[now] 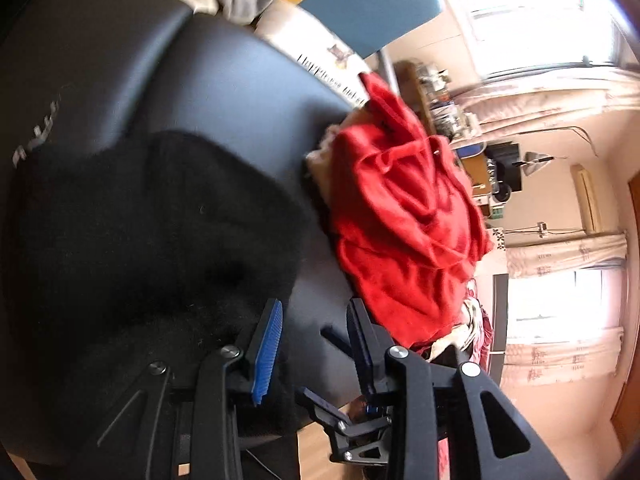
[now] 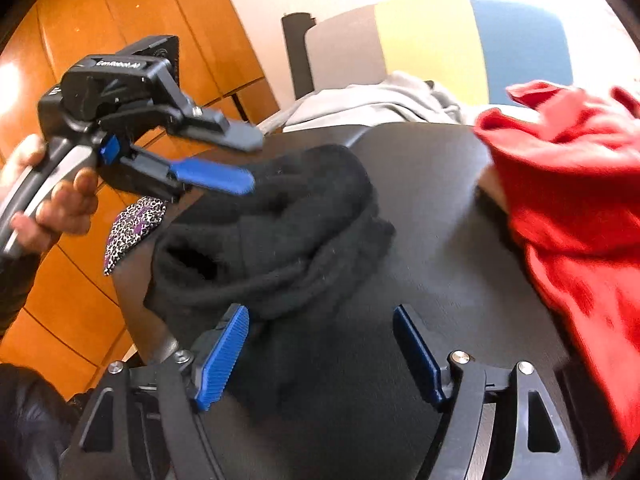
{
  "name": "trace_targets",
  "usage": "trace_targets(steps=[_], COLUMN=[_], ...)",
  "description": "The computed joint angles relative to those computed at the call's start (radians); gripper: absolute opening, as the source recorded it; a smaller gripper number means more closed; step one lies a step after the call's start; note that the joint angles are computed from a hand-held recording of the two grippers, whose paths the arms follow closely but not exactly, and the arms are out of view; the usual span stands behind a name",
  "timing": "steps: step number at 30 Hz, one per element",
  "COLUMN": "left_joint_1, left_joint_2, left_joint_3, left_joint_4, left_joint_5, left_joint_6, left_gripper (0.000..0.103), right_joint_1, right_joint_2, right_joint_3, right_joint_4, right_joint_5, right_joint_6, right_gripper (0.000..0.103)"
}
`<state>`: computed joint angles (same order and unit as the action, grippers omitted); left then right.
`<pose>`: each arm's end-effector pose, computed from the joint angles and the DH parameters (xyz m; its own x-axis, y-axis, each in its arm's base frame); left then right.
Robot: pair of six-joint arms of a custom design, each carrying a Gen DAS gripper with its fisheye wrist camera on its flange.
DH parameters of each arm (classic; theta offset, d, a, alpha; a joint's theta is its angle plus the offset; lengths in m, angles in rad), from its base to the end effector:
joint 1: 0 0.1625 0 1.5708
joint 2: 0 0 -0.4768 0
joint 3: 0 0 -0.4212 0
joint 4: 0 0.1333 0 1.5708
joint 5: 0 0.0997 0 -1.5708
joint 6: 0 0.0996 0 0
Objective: Fold clothes
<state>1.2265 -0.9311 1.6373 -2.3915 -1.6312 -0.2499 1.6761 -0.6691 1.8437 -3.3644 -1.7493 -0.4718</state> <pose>-0.1217 -0.7165 0.1843 -0.9911 0.1015 0.0864 0.0931 0.9910 -0.0959 0.1859 -0.6587 0.0477 -0.8425 -0.3690 0.3925 -0.5260 0.7210 -0.4511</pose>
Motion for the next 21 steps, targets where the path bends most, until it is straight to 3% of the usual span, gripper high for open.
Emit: trace_targets(steps=[3,6,9,10,11,13,15,16,18,21], left_joint_1=[0.004,0.008,0.039,0.049,0.062,0.087,0.107,0.113,0.114,0.11], left_joint_2=[-0.049,-0.101,-0.135,-0.143,-0.15,-0.172,-0.182,-0.182,-0.173,-0.167], left_joint_3=[0.023,0.068,0.107,0.12,0.132,0.168,0.199,0.209,0.223,0.228], left_joint_4=[-0.059,-0.138,-0.177,-0.182,-0.184,-0.202,-0.23,-0.241,-0.256,-0.233], left_joint_5=[0.004,0.086,0.143,0.152,0.16,0.178,0.162,0.151,0.149,0.183], left_joint_6=[0.044,0.083,0.106,0.112,0.127,0.171,0.223,0.244,0.286,0.342], left_gripper=[0.033,0.033,0.032,0.033,0.033,0.033,0.033,0.033,0.033,0.033], right_joint_1=[0.014,0.046,0.1,0.118,0.135,0.152,0.155,0.149,0.126,0.072], right_joint_2=[-0.027,-0.044,0.002,0.02,0.039,0.076,0.112,0.113,0.083,-0.015], right_joint_3=[0.053,0.097,0.028,0.001,-0.028,-0.101,-0.173,-0.181,-0.157,-0.027], right_joint_4=[-0.034,-0.072,-0.037,-0.008,0.027,0.141,0.26,0.295,0.32,0.213], right_joint_5=[0.027,0.075,0.082,0.049,0.008,-0.087,-0.166,-0.165,-0.095,0.124], right_joint_6=[0.019,0.0,-0.055,-0.067,-0.075,-0.054,-0.018,0.01,0.074,0.162], right_gripper=[0.076,0.076,0.075,0.073,0.068,0.032,0.014,0.008,0.008,0.007])
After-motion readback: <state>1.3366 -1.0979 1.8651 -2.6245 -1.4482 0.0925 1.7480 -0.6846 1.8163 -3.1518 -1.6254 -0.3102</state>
